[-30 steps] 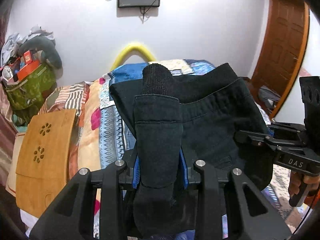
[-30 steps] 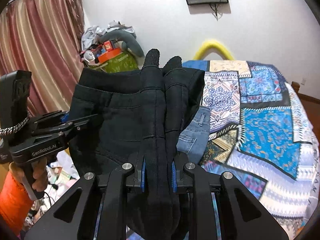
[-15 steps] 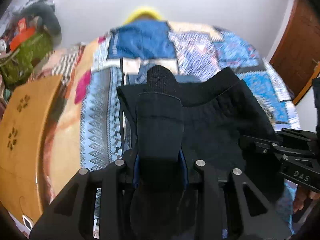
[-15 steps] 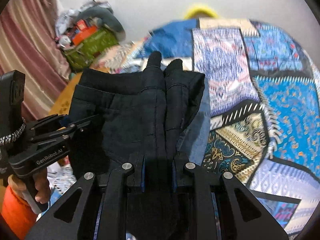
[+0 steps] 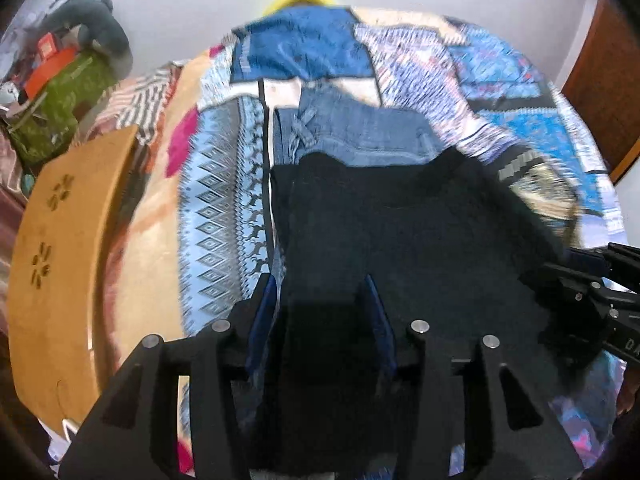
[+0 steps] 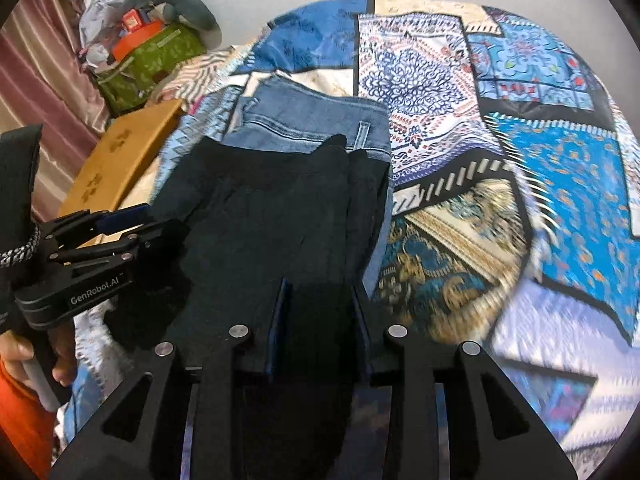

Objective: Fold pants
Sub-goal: 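Release the folded trousers and raise both grippers away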

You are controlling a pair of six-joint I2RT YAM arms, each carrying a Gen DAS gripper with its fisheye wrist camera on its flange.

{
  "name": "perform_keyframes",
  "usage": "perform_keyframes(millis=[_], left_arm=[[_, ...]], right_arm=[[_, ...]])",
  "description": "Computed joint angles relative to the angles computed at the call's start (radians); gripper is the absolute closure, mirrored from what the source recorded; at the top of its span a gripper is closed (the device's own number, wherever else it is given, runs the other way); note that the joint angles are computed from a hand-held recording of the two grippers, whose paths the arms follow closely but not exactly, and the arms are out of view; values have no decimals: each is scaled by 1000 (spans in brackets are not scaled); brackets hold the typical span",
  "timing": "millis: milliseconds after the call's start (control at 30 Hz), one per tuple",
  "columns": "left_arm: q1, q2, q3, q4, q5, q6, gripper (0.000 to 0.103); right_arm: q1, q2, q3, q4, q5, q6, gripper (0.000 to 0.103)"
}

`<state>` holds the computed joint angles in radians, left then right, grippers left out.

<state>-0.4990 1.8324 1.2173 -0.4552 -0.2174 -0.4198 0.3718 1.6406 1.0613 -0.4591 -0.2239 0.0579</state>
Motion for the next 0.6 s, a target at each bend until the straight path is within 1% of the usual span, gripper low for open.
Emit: perform_keyframes(millis=[67,100,167,233,300,367,400,433,467,500,533,567,600], left_arm=[[-22,-98,-44,-19,-3,-13,58],[-47,-174,-77,-32,-19,-28,58],[-92,-273,-103,-63,-63,-47,58],[-181,-392,-113,-130,-164,-86,58],[-277,-478,-97,-201,-259,-133,58],[-391,-542,-53,-292,-370,-192,57],[-478,-570,-14,-366,-458,-240,57],[-533,-573,21,-414,-515,-270,57],[-626,-577,71,-497,-609,-329,58],[-717,-567,127,-594,-700,-406,58],[-793,-548,183,-688,-774,-483,57],[-872,-523,239,-797,-842,-582,57],[-964,-480,316,-952,-912,-728,57]], right_arm=[[0,-104,-64,18,1,-8,74],[-1,-167,-81,-8,-8,-8,74],[1,-297,-121,-33,-18,-3,74],[12,-448,-150,-74,-20,-3,74],[39,-604,-161,-129,-4,4,74],[70,-735,-147,-188,8,28,74],[102,-811,-137,-220,38,47,74],[134,-863,-123,-244,62,65,74],[176,-914,-101,-275,98,84,74],[258,-968,-80,-302,178,126,74],[380,-1009,-59,-328,309,170,74],[506,-1041,-30,-366,424,210,74],[631,-1069,1,-400,523,231,74]])
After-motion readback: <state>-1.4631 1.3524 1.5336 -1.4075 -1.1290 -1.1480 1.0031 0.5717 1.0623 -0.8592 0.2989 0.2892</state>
